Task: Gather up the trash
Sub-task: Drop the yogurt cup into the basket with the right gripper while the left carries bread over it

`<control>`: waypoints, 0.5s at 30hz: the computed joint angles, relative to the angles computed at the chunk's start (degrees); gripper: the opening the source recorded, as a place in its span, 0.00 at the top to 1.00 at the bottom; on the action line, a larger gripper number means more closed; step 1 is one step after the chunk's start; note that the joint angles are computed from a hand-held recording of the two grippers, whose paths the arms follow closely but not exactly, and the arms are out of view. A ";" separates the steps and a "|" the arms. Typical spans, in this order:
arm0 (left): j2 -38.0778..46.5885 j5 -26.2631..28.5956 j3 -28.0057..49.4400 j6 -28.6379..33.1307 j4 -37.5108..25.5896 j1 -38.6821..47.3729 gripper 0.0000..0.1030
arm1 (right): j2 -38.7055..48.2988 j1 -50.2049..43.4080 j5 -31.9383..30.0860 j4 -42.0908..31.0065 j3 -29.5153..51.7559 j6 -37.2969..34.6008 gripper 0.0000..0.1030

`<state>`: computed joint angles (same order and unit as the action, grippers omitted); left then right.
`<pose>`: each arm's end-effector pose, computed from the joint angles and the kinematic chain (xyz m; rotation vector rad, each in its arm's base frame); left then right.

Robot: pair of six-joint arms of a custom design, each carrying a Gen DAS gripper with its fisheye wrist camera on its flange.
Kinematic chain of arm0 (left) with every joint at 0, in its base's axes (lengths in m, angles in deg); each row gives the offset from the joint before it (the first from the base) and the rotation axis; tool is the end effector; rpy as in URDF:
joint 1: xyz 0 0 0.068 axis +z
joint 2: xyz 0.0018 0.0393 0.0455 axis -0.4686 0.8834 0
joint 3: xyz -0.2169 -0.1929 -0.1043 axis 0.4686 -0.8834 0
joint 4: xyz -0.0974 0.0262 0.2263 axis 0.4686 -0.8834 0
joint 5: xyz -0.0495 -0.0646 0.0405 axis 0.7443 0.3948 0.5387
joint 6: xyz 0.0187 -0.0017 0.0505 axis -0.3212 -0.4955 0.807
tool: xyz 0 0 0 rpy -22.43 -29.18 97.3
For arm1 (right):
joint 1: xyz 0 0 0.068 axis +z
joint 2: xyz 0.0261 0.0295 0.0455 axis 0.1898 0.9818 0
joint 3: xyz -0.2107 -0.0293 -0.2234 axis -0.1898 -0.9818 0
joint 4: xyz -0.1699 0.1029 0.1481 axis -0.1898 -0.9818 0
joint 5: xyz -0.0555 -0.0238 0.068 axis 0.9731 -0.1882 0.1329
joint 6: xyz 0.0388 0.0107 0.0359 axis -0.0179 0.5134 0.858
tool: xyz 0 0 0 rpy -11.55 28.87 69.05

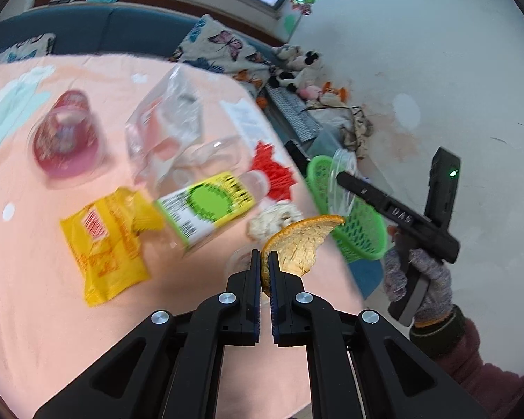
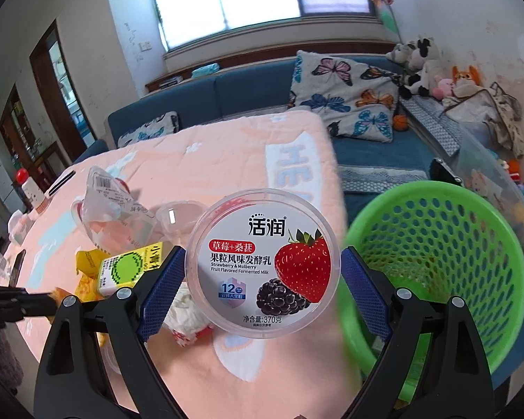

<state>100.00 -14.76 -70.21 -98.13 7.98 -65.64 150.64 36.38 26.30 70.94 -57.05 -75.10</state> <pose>0.1273 -0.0999 0.1290 -0.0205 2.3750 -0.7286 0.2402 0.1169 0.1200 -0.3432 2.2573 0.4009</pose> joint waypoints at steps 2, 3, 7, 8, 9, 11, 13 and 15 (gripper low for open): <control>-0.95 1.05 2.31 1.47 -2.54 0.59 0.95 | -1.23 -1.93 -0.21 0.02 -1.23 -0.06 0.14; -0.52 1.31 3.72 1.81 -3.12 0.44 0.95 | -1.49 -3.00 -0.43 0.22 -1.69 -0.23 0.14; 2.39 4.01 8.59 4.42 -4.07 1.57 0.95 | -2.98 -7.64 -0.97 0.30 -3.66 -0.97 0.14; 3.62 4.60 10.15 4.89 -4.30 1.59 0.95 | -3.13 -9.01 -1.33 0.27 -4.04 -1.37 0.14; 4.98 5.22 11.66 5.40 -4.45 1.75 0.95 | -3.12 -10.27 -1.63 0.46 -4.40 -1.86 0.14; 7.24 5.66 13.94 5.95 -4.59 1.48 0.95 | -2.79 -13.03 -2.30 1.12 -5.09 -2.60 0.14; 8.71 6.21 16.26 6.46 -5.51 1.31 0.95 | -1.96 -16.09 -3.73 2.03 -5.70 -3.09 0.14; 10.70 6.37 19.81 7.32 -7.30 1.17 0.95 | -0.72 -18.62 -4.50 3.18 -6.09 -3.69 0.14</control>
<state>110.69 -8.39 -50.40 -90.81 0.67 -64.47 149.92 17.76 21.79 74.12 -63.15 -78.79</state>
